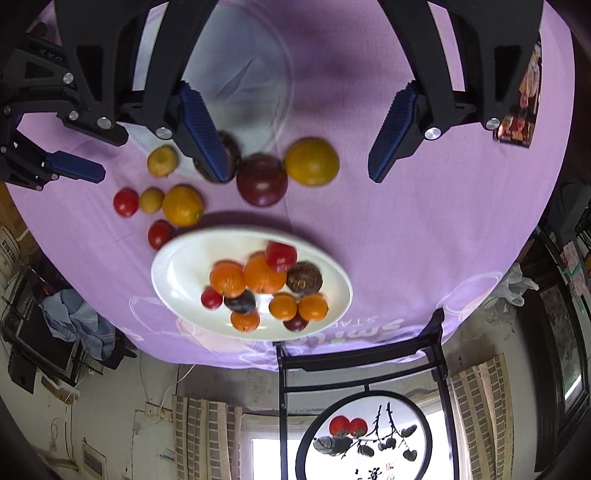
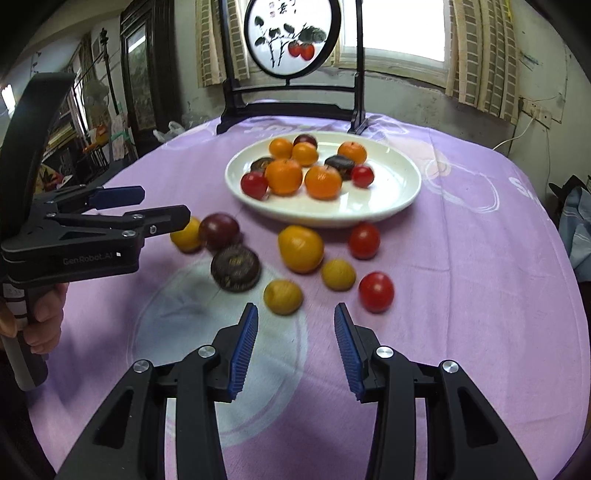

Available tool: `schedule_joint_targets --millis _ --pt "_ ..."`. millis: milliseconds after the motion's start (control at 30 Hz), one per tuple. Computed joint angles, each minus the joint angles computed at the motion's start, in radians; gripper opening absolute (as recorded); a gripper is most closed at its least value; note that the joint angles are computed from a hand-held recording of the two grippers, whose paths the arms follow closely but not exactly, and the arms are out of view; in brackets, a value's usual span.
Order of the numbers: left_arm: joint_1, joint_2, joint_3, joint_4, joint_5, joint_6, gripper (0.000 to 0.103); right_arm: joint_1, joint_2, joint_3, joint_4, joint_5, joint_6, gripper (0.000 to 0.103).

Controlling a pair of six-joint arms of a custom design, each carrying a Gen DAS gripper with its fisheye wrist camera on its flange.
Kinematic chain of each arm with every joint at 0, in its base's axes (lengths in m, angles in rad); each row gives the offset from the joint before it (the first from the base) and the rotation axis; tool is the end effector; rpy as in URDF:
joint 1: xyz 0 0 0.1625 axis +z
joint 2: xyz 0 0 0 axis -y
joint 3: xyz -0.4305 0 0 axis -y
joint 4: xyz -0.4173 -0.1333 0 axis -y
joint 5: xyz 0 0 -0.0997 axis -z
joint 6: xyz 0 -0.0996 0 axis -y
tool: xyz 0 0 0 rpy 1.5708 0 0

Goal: Organize fruits
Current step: 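Grasp a yellow tomato with the left tool while the right tool grasps a small yellow fruit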

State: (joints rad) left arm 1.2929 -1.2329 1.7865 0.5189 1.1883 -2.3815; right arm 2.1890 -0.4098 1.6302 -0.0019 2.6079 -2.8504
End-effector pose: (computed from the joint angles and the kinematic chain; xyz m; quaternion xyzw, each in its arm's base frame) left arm 0.0393 -0.4836 0.2204 0.4312 0.8494 -0.1911 0.2367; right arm 0.3065 -0.3489 -0.1399 0.0535 -0.8578 0.3510 0.3715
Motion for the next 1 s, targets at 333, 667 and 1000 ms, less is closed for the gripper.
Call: schedule_joint_targets --millis 333,667,1000 --pt "0.054 0.038 -0.035 0.028 0.009 -0.006 0.077 -0.049 0.087 -0.112 0.112 -0.013 0.021 0.043" --pt "0.076 0.073 -0.076 0.042 0.001 -0.021 0.077 -0.073 0.084 -0.135 0.074 0.009 -0.008 0.03" --pt "0.065 0.102 -0.068 0.029 -0.056 -0.019 0.077 -0.032 0.04 -0.041 0.02 -0.012 0.057 0.03"
